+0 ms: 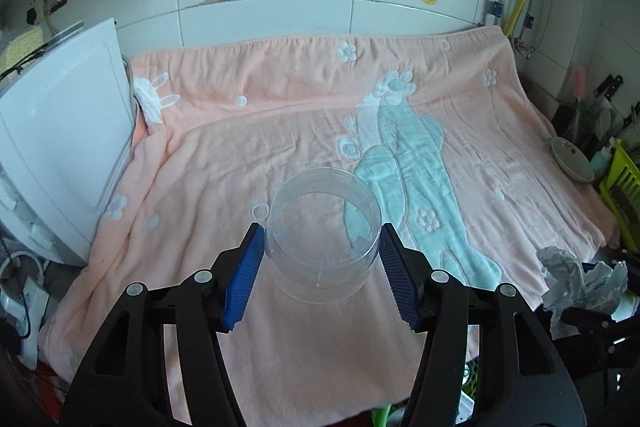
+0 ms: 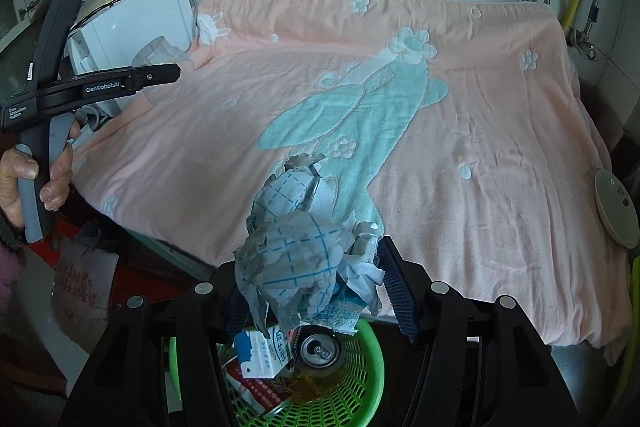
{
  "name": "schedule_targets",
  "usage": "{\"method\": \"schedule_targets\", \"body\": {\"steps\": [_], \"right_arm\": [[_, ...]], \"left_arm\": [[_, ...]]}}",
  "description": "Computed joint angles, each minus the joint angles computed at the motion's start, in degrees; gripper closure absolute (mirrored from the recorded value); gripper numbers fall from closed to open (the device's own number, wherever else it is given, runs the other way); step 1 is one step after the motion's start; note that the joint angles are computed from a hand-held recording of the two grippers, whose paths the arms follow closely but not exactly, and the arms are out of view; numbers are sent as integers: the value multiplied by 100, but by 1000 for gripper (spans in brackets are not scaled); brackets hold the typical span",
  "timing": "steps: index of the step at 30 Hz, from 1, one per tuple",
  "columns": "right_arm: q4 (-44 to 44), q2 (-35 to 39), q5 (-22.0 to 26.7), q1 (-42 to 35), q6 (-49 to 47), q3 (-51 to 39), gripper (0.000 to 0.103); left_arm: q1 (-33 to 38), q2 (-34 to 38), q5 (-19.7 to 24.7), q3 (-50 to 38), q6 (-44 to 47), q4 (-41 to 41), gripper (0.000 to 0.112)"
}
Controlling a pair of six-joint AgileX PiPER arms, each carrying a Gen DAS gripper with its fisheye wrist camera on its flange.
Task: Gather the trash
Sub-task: 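Carry the foil and cup over the wastebasket and release both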
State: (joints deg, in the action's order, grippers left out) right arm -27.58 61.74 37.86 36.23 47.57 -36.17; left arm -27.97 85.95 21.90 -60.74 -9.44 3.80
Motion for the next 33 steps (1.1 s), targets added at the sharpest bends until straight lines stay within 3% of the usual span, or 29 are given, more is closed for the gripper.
{"method": "schedule_targets", "body": {"steps": [7, 16, 20, 24, 33], "right_arm": [[-706, -818, 1083, 1756, 1606, 474, 47], [-1020, -1311, 2535, 4226, 3660, 858, 45], [-1044, -1246, 2820, 5052, 4448, 986, 42], [-1052, -1197, 2833, 5403, 4891, 1078, 37], [-1116, -1119, 2891, 5805, 5454, 1174, 23]], "left_arm": [[-1078, -1586, 508, 1072, -2302, 1723, 54], [-3587, -2902, 2031, 1786, -5551, 3988, 54], [-4695, -3035, 2792, 1837, -6552, 4561, 54], [-5590, -2976, 3424, 1881, -7316, 4952, 54], [-6613, -3028, 4169, 1964, -8140, 5189, 54]]}}
